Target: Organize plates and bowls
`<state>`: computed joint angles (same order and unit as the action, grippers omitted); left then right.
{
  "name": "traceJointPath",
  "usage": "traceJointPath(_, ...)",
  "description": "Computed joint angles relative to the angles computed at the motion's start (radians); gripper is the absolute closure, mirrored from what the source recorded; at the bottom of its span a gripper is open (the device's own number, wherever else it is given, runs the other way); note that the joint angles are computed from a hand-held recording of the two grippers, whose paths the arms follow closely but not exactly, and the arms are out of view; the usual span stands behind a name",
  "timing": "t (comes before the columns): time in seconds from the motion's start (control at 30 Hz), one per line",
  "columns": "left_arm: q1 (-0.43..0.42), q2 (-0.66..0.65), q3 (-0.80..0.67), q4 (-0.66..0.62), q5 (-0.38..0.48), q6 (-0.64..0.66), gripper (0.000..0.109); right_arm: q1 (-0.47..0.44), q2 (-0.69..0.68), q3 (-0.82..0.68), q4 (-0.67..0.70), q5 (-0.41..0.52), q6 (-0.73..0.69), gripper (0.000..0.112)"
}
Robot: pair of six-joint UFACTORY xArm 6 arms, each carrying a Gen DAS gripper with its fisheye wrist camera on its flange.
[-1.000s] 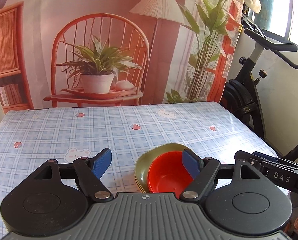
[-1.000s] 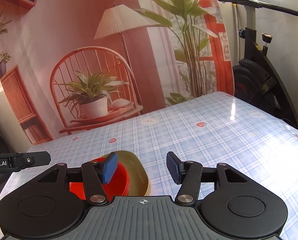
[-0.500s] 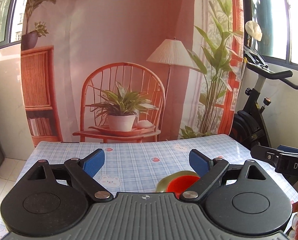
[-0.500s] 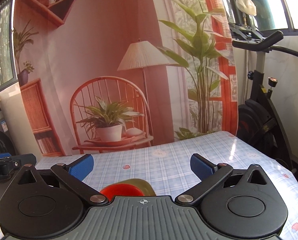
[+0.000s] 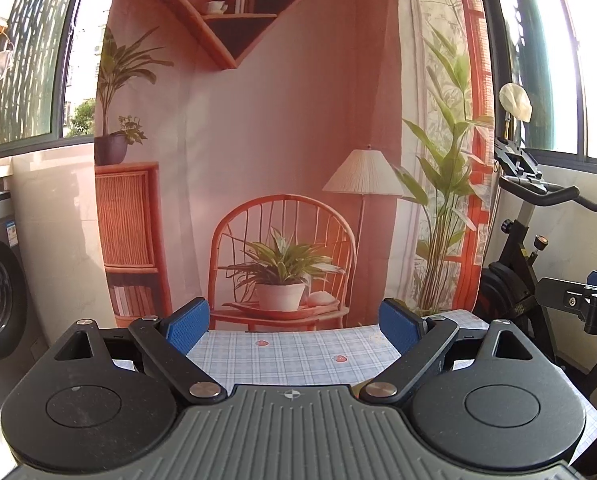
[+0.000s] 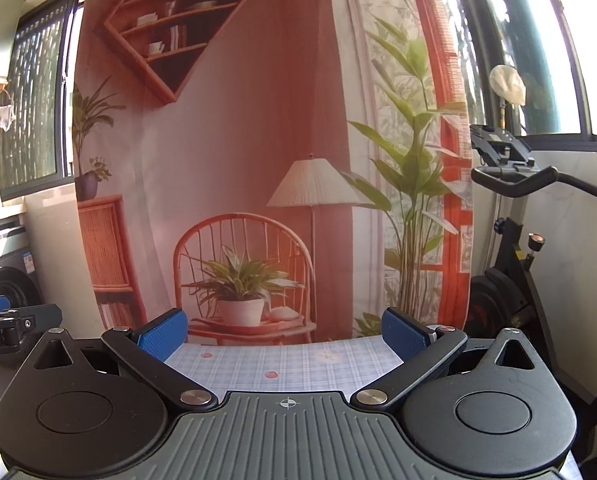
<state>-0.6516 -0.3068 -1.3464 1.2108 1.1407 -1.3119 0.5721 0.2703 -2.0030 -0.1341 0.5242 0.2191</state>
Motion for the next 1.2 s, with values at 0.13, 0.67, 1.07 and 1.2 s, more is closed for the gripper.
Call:
traceJointPath(0.13,-0.036,-0.013,-0.024,0.032,0.027,0.03,0.015,0.012,-0.023,-0.024,-0.031,0.022,0.016,0.01)
traceJointPath(0.67,-0.109,-0.013,-0.063,0.074,0.062,0.064,0.015,0.019,-0.108,0.014,-0.064,-0.016,0.073,0.01)
traceJointPath(1.07,-0.103,-0.019,-0.044,0.055,0.025,0.068,0.015,0.004,-0.111,0.045,-0.063,0.021,0.086,0.01)
traceJointPath(1.2,-0.097,-0.023,-0.035,0.043,0.022,0.062,0.015,0.002,-0.11,0.055,-0.065,0.03,0.088,0.01)
